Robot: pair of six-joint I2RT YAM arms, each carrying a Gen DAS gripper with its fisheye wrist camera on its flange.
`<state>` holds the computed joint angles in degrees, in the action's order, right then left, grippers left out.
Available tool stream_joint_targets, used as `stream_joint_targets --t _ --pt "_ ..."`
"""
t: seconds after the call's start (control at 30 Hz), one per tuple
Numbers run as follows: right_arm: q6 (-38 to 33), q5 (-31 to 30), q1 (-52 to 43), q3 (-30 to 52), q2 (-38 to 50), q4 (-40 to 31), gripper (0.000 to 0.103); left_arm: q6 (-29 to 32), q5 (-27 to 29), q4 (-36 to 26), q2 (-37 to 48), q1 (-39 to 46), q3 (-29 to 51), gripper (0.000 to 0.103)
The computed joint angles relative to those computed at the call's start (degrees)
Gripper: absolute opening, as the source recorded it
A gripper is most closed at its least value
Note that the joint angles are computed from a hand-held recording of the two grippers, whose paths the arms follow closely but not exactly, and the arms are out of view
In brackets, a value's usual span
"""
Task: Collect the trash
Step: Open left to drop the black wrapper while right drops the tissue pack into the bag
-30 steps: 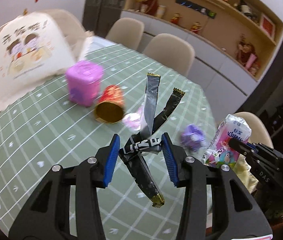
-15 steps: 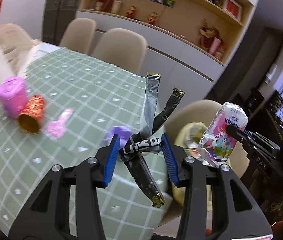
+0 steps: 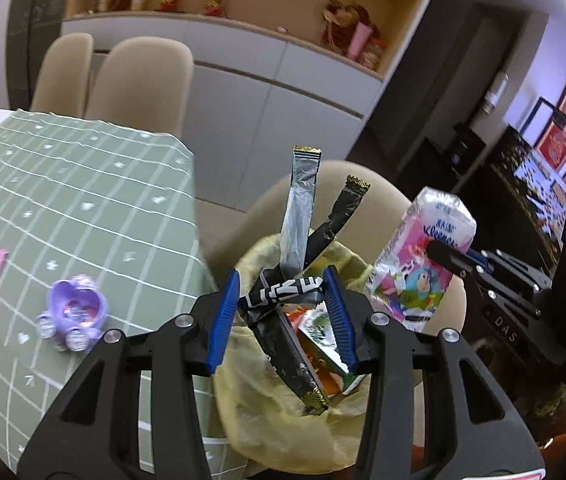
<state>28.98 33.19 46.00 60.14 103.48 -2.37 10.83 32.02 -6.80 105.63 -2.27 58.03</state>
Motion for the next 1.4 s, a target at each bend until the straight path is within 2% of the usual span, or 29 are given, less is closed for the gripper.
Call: stream_joint_targets --t 0.23,0.47,0.53,0.6,0.67,0.9,1.03,1.13,1.3,1.4 --pt "-0.1 -2.2 -3.1 -2.8 -0.3 2.4 0.009 -0.4 -1.9 -2.3 6.8 -4.0 5.6 0.04" --pt "0.6 -4.9 -4.6 -2.5 1.9 2.7 0.009 0.0 -2.1 -3.1 9.3 -5.9 7.2 0.041" --pt "0.5 -5.1 -4.6 -2.0 2.5 2.5 0.009 -0.2 -1.5 -3.5 10.0 -6.0 7.9 0.042" --pt "0.2 -5.6 -5.0 -1.7 2.9 2.5 0.009 -0.3 -0.8 -4.3 10.9 -6.0 8.7 0.056" --pt "-0.1 -6.1 -5.3 -1.1 3.6 2.5 0.009 -0.6 0.0 -4.4 11.5 -5.8 9.2 0.059" --pt "-0.6 -9.6 -5.9 1.9 6.8 2.7 0.009 -0.9 -0.3 -3.4 10.0 -3.2 8.2 0.06" --pt "0.1 -15.5 -5.9 7.1 12.3 2.8 0.009 -1.8 -0.8 -2.4 8.4 1.0 7.0 0.06" --pt "-0.2 -20.7 -5.0 14.3 19.1 0.8 0.009 -2.8 -1.0 -2.8 8.0 5.4 6.8 0.06" --pt "-0.1 -25.7 -3.9 32.1 34.2 -13.1 0.009 -2.6 -0.9 -4.1 7.0 14.0 6.3 0.06" --pt "2.1 -26.3 -3.9 35.1 36.4 -18.1 0.009 -1.6 -0.4 -5.4 6.8 18.2 6.4 0.06"
